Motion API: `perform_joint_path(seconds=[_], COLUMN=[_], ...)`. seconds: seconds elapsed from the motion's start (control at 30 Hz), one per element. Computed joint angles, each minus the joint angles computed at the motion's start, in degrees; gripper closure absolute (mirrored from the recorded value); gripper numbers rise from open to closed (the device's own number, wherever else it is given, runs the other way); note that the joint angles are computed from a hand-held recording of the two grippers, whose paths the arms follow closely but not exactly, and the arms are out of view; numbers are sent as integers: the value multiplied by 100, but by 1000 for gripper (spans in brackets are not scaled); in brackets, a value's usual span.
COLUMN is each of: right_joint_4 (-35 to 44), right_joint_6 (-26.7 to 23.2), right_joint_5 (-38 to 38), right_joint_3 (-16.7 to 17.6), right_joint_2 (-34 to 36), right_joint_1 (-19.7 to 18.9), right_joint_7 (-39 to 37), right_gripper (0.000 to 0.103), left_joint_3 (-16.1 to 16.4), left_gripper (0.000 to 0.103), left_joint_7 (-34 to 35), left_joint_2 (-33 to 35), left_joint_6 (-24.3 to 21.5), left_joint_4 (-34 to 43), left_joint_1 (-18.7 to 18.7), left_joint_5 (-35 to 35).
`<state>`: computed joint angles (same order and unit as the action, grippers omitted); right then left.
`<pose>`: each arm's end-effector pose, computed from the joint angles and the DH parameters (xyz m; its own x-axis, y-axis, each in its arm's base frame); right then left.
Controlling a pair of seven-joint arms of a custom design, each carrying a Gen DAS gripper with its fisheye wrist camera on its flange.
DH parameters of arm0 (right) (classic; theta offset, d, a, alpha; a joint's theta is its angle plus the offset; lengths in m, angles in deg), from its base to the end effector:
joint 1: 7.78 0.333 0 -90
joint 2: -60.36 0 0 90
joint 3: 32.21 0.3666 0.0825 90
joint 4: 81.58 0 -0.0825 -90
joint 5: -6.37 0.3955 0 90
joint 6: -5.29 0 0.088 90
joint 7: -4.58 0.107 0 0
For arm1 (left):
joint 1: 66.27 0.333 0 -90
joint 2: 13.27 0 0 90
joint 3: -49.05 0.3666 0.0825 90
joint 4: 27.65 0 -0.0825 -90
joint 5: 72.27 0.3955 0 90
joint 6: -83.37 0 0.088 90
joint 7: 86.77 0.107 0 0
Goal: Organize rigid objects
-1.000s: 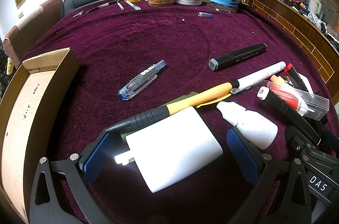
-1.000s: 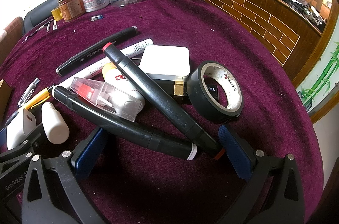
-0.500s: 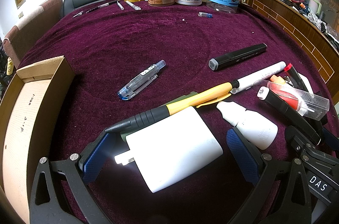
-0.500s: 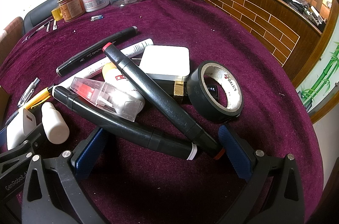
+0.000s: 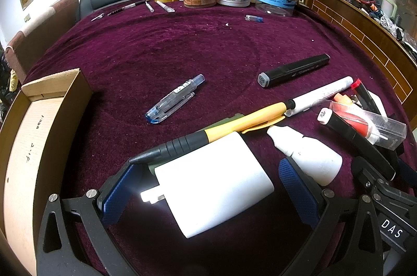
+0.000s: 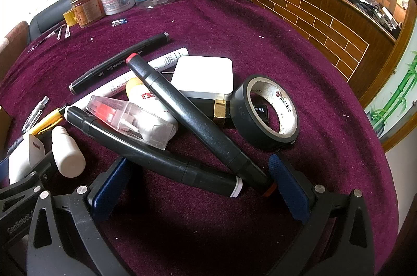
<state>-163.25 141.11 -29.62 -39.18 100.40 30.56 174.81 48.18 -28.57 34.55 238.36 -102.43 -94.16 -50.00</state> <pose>0.6669 0.4261 0.3458 -0.3962 -0.9182 -0.0004 -0.7536 0.3255 -0.5710 0.7277 -0.4096 0.3293 -0.2396 -0.9708 -0.0082 -0.7946 0.2009 -0.5729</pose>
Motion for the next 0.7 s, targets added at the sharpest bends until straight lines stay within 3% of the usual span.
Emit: perform_joint_path(seconds=[0.13, 0.23, 0.37, 0.47, 0.63, 0.7], right_joint_4=[-255, -386, -93, -194, -317, -401], right_joint_6=[316, 547, 150, 224, 230, 148], right_joint_5=[199, 621, 836, 644, 567, 648], right_joint_3=[243, 457, 310, 103, 147, 228], right_joint_2=[-169, -262, -116, -145, -236, -329], right_joint_1=[-257, -501, -324, -127, -133, -158], right_joint_7=[-624, -1335, -1355, -987, -914, -958], right_gripper=[0, 0, 0, 0, 0, 3], left_joint_3=[-681, -666, -230, 70, 1299, 1384], left_gripper=[2, 1, 1, 1, 1, 1], left_joint_7=[1027, 1179, 725, 343, -998, -1265], left_joint_2=[-298, -698, -1031, -1064, -1071, -1085], left_joint_6=[-860, -578, 590, 532, 259, 183], left_joint_4=[-197, -907, -1790, -1803, -1740, -1753], left_joint_1=[472, 505, 237, -40, -1232, -1331], left_joint_5=[-515, -567, -220, -6, 1702, 2099])
